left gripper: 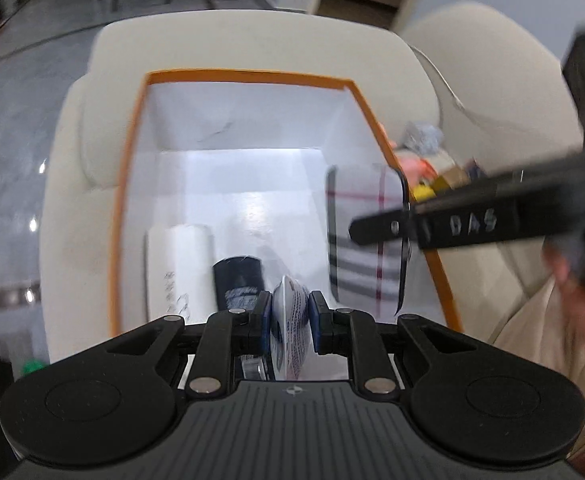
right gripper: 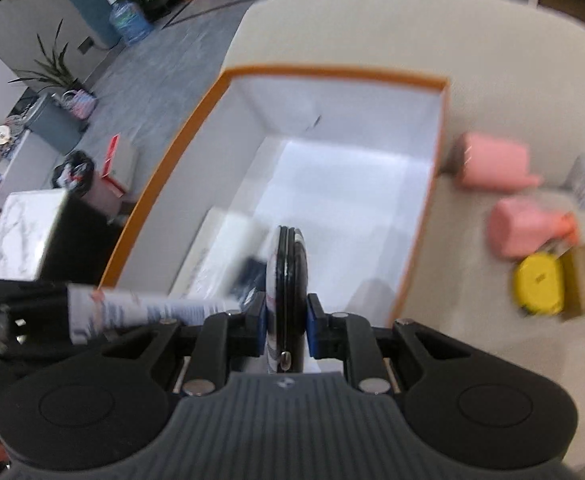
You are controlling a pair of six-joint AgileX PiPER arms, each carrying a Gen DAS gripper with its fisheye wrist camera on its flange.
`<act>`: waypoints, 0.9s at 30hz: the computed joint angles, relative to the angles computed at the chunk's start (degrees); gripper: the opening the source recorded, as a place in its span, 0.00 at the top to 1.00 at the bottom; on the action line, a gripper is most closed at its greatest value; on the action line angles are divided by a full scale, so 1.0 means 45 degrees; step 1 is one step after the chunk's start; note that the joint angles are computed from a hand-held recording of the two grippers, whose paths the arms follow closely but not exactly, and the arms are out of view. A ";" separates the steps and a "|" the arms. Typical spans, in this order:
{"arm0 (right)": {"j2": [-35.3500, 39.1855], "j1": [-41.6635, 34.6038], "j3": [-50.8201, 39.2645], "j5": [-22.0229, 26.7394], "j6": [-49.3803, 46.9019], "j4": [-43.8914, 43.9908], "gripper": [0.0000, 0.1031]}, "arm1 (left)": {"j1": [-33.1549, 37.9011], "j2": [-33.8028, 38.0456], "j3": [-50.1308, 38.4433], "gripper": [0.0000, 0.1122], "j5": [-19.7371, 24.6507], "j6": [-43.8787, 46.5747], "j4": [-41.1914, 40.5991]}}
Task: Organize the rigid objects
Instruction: 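Carry the lotion tube and plaid case with both tools over the orange box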
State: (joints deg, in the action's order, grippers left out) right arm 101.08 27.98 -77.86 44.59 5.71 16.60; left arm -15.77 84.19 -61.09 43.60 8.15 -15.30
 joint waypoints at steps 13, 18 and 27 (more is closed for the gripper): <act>0.0612 -0.0526 -0.0518 0.0193 -0.0468 0.0311 0.83 | -0.2024 0.2075 -0.0157 0.81 -0.1968 0.0885 0.3496; 0.0513 -0.0577 -0.0379 0.0285 -0.0654 0.0448 0.83 | -0.1905 0.1972 -0.0652 0.74 -0.0677 0.2006 0.2664; 0.0284 -0.0846 -0.0070 0.0388 -0.1113 0.1005 0.82 | -0.1510 0.1808 -0.1069 0.62 0.1214 0.2366 0.1356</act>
State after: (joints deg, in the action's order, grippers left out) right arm 102.36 24.17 -78.18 46.34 0.70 21.12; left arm -22.57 92.33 -65.90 49.06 18.80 -9.20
